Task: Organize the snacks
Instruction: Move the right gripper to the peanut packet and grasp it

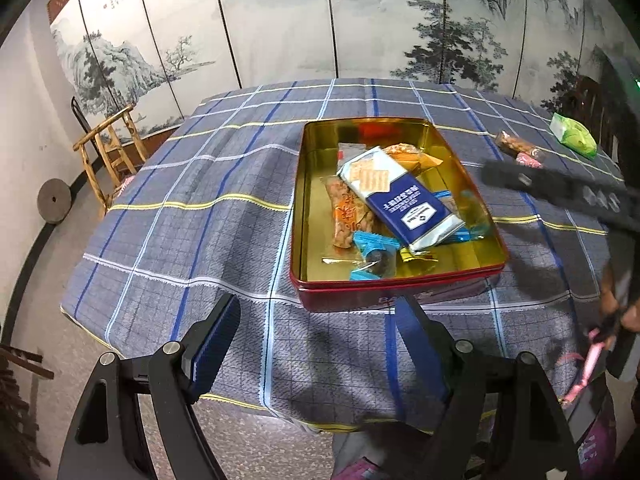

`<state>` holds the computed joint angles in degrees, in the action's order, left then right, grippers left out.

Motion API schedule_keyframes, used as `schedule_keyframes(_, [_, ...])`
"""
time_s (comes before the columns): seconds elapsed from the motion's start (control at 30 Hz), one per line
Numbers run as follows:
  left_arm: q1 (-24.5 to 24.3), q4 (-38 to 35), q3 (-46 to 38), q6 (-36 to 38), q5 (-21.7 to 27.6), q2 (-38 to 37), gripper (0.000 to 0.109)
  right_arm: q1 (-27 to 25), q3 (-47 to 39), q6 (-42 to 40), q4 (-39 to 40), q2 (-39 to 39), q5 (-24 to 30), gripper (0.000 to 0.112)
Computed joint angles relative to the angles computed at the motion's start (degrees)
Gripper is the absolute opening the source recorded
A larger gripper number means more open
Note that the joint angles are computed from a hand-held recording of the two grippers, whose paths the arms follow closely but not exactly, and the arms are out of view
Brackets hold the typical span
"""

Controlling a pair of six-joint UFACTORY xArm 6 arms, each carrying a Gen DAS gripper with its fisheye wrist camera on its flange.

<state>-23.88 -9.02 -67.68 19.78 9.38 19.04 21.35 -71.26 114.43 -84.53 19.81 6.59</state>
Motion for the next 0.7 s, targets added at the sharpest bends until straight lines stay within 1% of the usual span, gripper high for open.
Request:
schedule_keyframes(0.03, [-0.15,0.65,0.26,-0.39,-0.24,-0.28,0.076,0.13,2.33,3.96,-3.77,-1.99,0.9,0.052])
schedule_keyframes(0.13, [-0.7,2.49,0.86,-1.64,-0.67,-1.02,0.078,0.07,9.2,13.02,-11.86,-7.6,3.2,0.052])
schedule_keyframes(0.2, [-1.14,3.44,1.06,-2.29,-0.82,-1.28,0.079,-0.53,15.19,17.82,-15.23,-12.26,4.69,0.052])
schedule_keyframes(0.3, [-2.34,5.0,1.77,-3.01,-1.19,-2.13,0.08,-2.07,21.2,18.03,-14.45,-17.06,5.96,0.053])
schedule_keyframes(0.37, [-3.2,6.08,2.4,-3.33,-1.71,-2.77,0.081,-4.03,24.85,17.32,-13.77,-20.61,6.53,0.056])
schedule_keyframes(0.4, [-3.51,6.03,2.45,-3.07,-1.72,-2.93,0.082,-5.21,25.91,16.53,-13.54,-21.86,6.35,0.057])
schedule_keyframes(0.5, [-5.15,3.05,1.87,-0.14,-0.46,-3.21,0.083,-8.37,27.29,9.81,-9.7,-24.0,6.01,0.061])
schedule_keyframes(0.6, [-6.23,0.83,0.72,1.61,1.06,-2.93,0.083,-11.47,26.08,-1.67,-2.14,-23.02,5.34,0.062])
schedule_keyframes(0.67, [-6.69,1.49,-0.16,0.98,1.78,-2.52,0.083,-13.75,24.2,-8.29,2.02,-20.91,3.59,0.063])
schedule_keyframes(0.7, [-6.97,1.96,-0.66,0.58,2.12,-2.23,0.083,-14.64,22.98,-13.49,5.98,-19.35,2.91,0.063])
